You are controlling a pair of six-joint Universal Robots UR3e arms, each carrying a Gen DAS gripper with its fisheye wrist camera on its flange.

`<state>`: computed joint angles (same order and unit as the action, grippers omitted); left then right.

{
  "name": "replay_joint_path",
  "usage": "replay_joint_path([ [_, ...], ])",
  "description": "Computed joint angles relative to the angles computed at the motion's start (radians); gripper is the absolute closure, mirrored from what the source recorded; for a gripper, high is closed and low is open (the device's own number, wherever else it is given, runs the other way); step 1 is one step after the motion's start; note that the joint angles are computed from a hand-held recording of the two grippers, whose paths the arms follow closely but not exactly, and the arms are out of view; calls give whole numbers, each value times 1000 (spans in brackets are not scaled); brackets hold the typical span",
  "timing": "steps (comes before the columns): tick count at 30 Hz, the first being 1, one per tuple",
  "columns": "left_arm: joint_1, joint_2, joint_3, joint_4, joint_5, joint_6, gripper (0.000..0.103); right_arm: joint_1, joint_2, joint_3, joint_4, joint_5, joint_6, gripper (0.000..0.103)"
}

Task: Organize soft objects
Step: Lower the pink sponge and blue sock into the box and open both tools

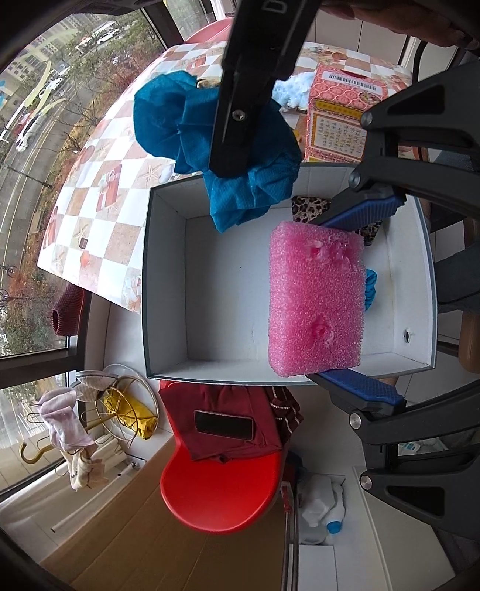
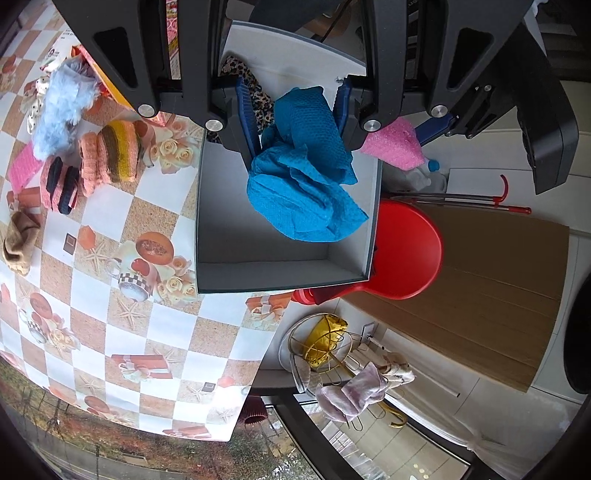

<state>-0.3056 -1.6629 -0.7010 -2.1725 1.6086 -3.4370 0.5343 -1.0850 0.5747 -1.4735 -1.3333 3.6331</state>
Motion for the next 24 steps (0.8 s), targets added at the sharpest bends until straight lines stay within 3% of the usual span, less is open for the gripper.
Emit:
replay_joint_path([
  [16, 15, -43, -30, 60, 4, 0, 31, -40, 60, -73, 52, 8, -11, 66],
  [24, 33, -71, -45, 88, -4, -9, 31, -47, 182, -269, 161, 2, -10, 66],
])
